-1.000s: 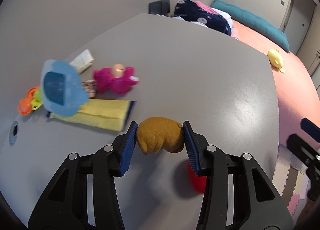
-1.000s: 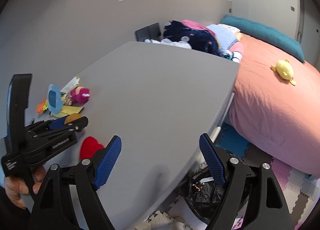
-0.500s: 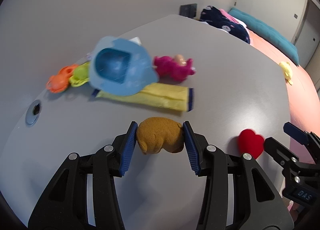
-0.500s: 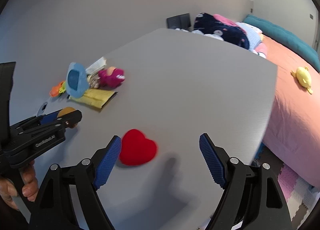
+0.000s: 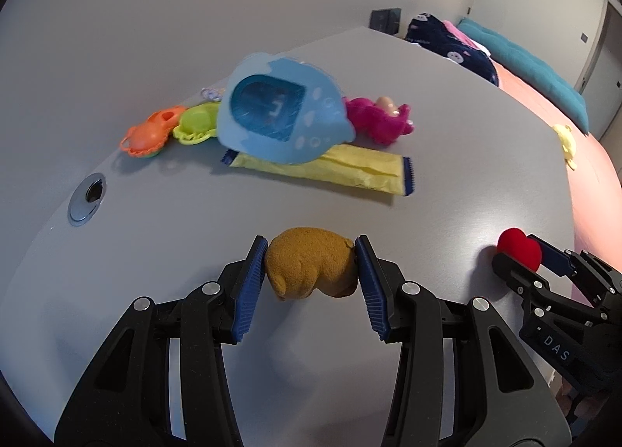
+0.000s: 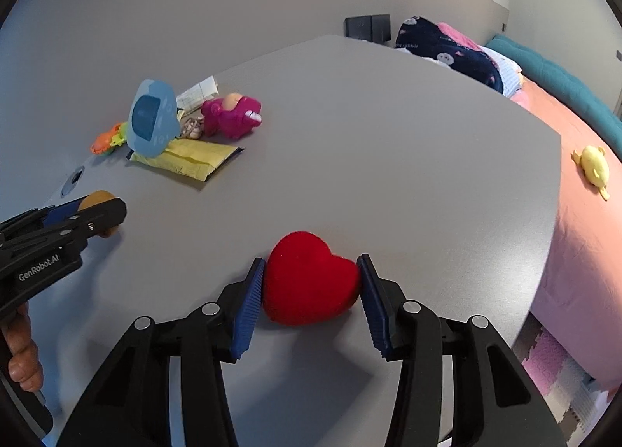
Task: Collect trash
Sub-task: 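Grasp the brown plush with the left gripper while the right gripper grasps the red heart, then carry the brown plush and red heart to the trash bin and release both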
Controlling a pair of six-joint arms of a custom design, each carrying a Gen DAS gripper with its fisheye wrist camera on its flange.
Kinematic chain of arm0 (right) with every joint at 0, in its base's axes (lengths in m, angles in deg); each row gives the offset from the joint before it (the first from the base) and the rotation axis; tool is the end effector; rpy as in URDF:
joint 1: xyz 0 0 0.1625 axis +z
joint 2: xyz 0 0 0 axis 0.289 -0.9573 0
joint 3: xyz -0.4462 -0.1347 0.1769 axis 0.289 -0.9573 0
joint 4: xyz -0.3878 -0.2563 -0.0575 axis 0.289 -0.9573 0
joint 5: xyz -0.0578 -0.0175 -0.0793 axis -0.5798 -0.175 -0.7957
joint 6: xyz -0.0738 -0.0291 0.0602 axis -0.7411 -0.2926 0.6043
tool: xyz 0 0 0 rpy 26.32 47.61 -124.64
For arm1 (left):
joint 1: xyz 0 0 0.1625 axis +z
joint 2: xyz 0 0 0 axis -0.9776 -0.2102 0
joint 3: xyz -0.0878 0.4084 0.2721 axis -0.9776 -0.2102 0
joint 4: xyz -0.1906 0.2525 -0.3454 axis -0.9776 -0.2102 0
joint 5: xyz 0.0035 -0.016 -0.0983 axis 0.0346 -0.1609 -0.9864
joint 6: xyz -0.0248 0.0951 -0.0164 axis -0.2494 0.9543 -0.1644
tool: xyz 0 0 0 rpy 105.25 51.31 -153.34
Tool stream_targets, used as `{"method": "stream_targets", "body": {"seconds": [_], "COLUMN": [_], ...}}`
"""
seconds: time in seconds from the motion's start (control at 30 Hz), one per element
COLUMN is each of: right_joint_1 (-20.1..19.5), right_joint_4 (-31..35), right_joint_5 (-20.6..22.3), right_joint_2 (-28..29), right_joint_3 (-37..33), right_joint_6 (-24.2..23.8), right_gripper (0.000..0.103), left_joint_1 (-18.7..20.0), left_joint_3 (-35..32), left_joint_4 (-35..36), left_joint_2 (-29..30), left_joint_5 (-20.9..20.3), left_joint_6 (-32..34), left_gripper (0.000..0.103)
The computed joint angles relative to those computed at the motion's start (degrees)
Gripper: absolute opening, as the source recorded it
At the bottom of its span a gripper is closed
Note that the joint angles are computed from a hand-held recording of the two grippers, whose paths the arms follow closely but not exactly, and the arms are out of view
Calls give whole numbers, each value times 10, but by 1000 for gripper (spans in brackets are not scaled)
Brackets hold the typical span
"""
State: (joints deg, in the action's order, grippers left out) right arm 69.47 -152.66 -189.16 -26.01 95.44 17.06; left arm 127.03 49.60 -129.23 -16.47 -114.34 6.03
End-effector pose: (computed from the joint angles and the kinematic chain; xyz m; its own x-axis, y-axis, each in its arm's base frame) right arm 0.0731 -0.5851 0.0557 -0.6871 -0.5209 0.5065 -0.6801 0.7065 -0.1960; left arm -0.1404 -0.5022 0.0451 -0.6856 -0.3200 -0.6539 0.2243 0.7616 -0.6079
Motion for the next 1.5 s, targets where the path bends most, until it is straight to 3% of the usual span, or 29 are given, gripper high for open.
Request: {"method": "stream_targets", "body": {"seconds": [0.27,0.77,1.17,1.5], "right_joint_1": [-15,-76,-145,-204], "right_joint_4": [8,31,48,65], "right_joint_5": [23,54,69,66], "right_joint_2": [-35,-118,-178,-210], "right_joint_3": [8,11,-4,-34], "right_joint_6": [3,13,26,55], "right_gripper": [49,49,49,49], "left_joint_1": [-18,-47,-69,-86], "left_joint_3": [-26,-128,-234,-335], "left_joint_4": [9,-1,8,47], "left_joint_2": [24,117,205,289], "left_joint_5": [-4,-39,-88,-153], "left_joint_6": [10,91,171,236], "left_gripper": [46,46,46,46]}}
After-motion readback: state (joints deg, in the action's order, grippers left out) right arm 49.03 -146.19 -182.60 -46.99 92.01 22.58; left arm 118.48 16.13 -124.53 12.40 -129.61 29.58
